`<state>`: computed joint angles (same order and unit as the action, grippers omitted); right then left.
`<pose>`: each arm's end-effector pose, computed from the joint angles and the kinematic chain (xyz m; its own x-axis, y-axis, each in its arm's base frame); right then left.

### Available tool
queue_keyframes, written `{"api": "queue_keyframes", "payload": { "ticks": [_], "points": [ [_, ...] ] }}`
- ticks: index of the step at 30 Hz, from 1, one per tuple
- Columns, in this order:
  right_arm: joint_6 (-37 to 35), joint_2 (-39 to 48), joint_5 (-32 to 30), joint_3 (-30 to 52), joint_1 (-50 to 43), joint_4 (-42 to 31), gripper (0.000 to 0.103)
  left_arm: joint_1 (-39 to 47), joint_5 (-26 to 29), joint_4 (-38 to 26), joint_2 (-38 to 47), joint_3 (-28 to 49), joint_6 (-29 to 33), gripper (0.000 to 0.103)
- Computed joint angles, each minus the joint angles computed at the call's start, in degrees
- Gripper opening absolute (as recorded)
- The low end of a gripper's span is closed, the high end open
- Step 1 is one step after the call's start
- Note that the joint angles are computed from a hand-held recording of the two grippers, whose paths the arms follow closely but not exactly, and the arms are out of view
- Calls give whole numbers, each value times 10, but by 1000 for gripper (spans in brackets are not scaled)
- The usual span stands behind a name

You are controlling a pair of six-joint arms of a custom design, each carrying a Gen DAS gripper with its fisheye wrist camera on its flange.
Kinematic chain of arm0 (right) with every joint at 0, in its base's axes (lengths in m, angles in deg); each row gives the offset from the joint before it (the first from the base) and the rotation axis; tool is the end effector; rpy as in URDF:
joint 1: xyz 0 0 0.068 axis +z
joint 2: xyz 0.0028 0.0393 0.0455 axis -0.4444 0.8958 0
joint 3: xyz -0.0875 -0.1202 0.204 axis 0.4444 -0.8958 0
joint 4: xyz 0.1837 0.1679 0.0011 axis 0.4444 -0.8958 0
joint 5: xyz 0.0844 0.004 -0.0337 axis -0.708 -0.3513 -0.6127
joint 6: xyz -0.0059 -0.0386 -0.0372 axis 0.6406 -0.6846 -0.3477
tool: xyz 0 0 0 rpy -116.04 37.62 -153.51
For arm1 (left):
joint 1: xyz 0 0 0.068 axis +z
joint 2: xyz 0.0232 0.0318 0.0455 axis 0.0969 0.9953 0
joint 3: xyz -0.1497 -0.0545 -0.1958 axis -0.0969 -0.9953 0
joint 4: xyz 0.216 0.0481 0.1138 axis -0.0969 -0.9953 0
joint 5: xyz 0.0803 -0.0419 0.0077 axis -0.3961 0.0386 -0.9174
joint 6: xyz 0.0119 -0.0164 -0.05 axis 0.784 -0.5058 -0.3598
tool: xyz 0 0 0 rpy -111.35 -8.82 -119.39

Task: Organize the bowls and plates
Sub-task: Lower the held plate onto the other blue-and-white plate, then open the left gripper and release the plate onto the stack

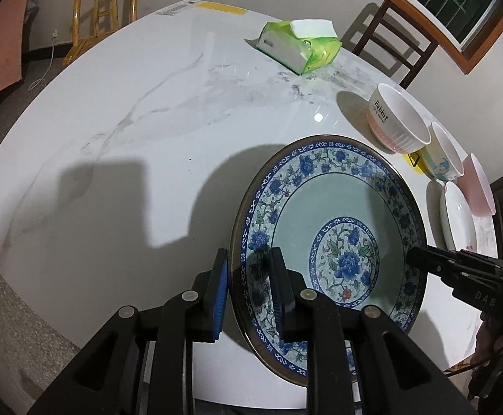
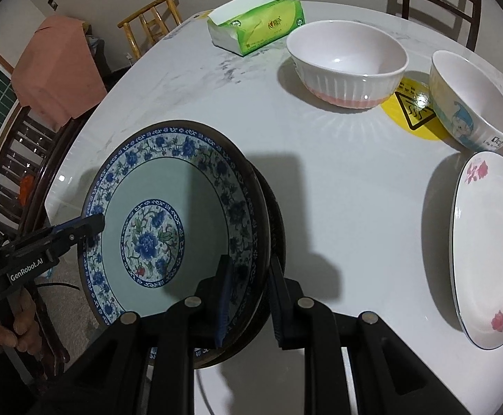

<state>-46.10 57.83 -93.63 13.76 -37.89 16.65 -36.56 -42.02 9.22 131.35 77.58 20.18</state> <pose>0.3112 -0.0453 0.0649 -0.7281 -0.4923 -0.4769 -0.6374 0.7421 0.2072 0.1735 -0.1429 0.1481 -0.7732 -0.5044 -0.3843 -0.4374 0.8630 -0.2527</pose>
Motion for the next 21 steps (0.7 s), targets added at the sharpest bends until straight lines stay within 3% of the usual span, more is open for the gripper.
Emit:
{"api": "queue_keyframes", "payload": {
  "ticks": [13, 21],
  "points": [
    [22, 4, 1, -8, 16, 27, 22, 20, 17, 35, 9, -24, 4, 21],
    [45, -28, 41, -48, 38, 70, 26, 20, 9, 23, 22, -10, 7, 23]
  ]
}}
